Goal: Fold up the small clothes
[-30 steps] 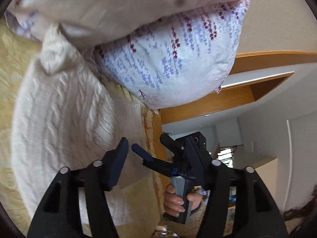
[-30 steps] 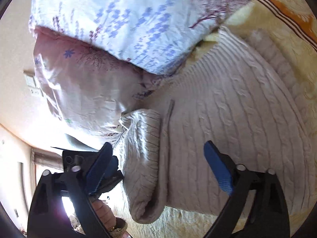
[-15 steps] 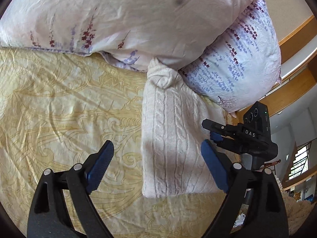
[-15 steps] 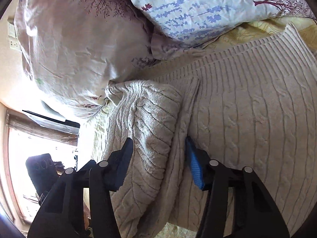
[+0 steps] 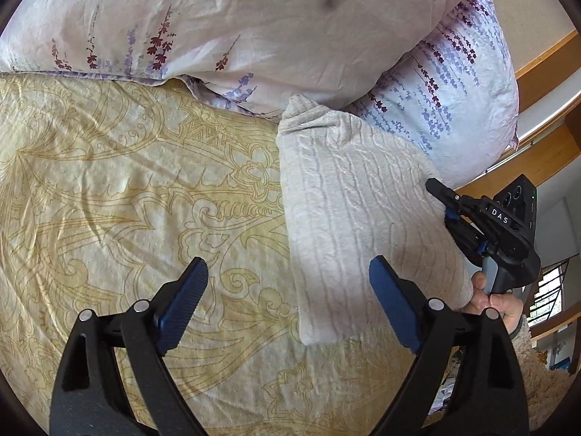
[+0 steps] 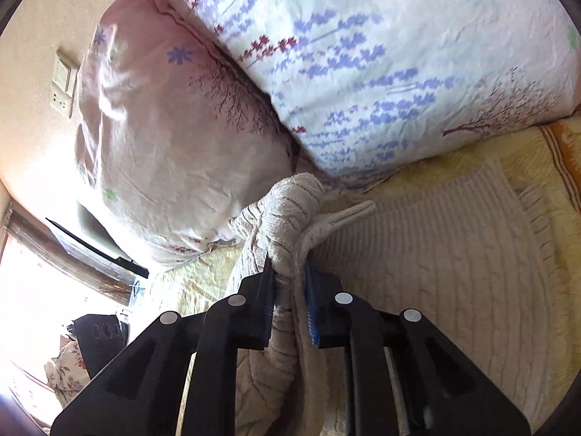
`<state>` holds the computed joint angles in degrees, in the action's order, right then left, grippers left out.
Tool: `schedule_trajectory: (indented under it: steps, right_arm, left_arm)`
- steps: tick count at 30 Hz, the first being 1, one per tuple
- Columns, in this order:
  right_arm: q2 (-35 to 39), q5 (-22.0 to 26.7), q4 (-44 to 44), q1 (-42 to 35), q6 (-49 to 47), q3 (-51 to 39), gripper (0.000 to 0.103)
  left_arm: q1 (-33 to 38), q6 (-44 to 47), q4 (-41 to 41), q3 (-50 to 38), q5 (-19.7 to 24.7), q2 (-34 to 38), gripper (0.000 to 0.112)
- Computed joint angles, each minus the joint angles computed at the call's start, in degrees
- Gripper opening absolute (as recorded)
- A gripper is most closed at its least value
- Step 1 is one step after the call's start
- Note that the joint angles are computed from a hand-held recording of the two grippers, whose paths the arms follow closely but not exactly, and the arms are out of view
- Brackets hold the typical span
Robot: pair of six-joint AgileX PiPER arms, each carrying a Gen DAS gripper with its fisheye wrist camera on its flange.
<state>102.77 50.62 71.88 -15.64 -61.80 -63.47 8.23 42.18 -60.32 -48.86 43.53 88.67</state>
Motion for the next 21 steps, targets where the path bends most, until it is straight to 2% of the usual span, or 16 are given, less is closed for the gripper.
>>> schedule_trajectory:
  steps: [14,18,21]
  right_arm:
    - [0.37,-0.81,-1.16,-15.71,1.84,-3.07,0.014]
    - [3.6,-1.69,-5.5,-16.32,4.68,-4.05,0.014]
    - [3.18,-2.12,-3.81,-16.12,2.29,-2.17,0.014]
  left_arm:
    - [-3.68,-0.24,1.92,-1.53,0.48,1.08,0.09]
    - [-5.0,0.63,1.78,-1.18,0.24,1.04,0.09]
    - [-6.63,1.03,2.42,-0.68,-0.91,0.46,0.09]
